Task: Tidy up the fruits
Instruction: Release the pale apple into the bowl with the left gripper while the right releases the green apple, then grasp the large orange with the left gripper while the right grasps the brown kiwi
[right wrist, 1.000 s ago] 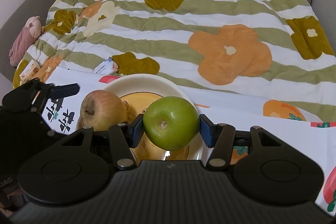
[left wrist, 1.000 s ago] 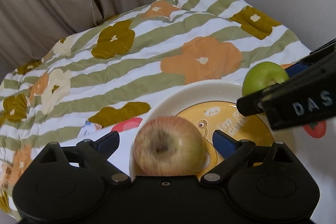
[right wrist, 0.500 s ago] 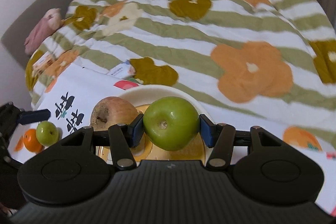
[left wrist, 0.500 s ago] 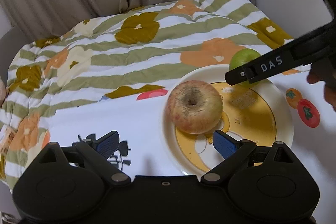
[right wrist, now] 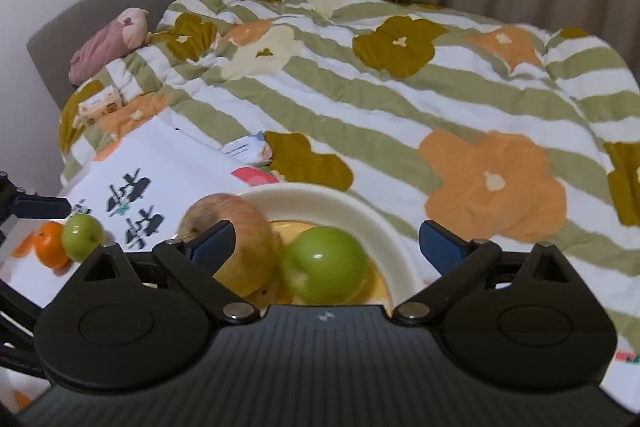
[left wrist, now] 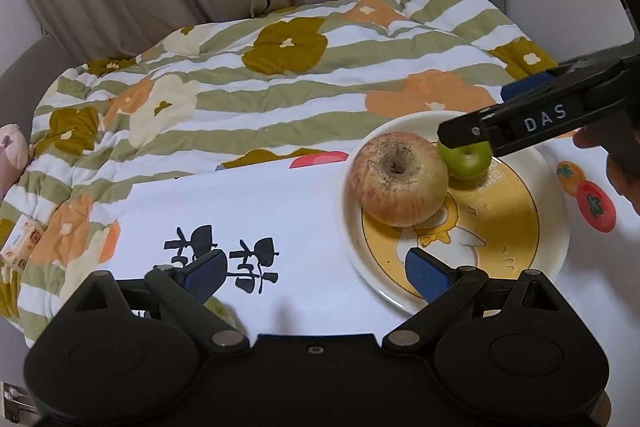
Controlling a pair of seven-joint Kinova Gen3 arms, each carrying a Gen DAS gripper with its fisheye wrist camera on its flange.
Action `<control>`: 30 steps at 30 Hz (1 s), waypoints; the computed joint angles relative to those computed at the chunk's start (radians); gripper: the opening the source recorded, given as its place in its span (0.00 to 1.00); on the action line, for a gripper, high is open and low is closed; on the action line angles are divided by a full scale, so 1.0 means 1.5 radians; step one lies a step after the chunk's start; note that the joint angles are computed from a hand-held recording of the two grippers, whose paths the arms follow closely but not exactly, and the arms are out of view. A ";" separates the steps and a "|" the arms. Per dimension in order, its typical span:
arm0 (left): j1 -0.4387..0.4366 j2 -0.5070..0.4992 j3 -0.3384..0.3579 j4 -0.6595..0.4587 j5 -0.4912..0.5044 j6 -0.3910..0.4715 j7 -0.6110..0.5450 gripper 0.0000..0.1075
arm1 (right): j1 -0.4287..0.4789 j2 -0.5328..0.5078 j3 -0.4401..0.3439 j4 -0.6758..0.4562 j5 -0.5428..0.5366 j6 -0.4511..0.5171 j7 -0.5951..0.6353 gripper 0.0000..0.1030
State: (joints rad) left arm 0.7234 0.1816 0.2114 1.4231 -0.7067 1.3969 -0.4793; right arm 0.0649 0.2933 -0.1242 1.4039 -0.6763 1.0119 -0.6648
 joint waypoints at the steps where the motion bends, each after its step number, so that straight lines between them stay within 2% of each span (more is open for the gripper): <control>1: 0.002 -0.003 0.001 0.001 -0.001 0.002 0.004 0.91 | 0.003 -0.003 0.000 0.001 -0.003 0.004 0.001 1.00; 9: 0.015 -0.022 0.014 -0.002 -0.021 0.031 0.024 0.91 | 0.014 -0.054 0.018 0.022 -0.020 0.016 0.003 1.00; 16: 0.029 -0.064 0.044 0.013 -0.053 0.055 0.061 0.91 | 0.013 -0.134 0.056 0.058 -0.026 0.028 -0.039 1.00; 23: 0.027 -0.136 0.108 0.058 -0.067 0.052 0.115 0.91 | -0.013 -0.260 0.107 0.126 0.000 0.025 -0.098 1.00; 30: -0.003 -0.192 0.180 0.094 -0.068 0.042 0.126 0.91 | -0.043 -0.382 0.129 0.198 0.058 0.033 -0.218 1.00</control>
State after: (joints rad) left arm 0.7183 -0.1060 0.4809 1.5645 -0.8084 1.4603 -0.2908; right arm 0.0009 -0.2796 0.0688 1.7002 -0.5897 1.0612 -0.9914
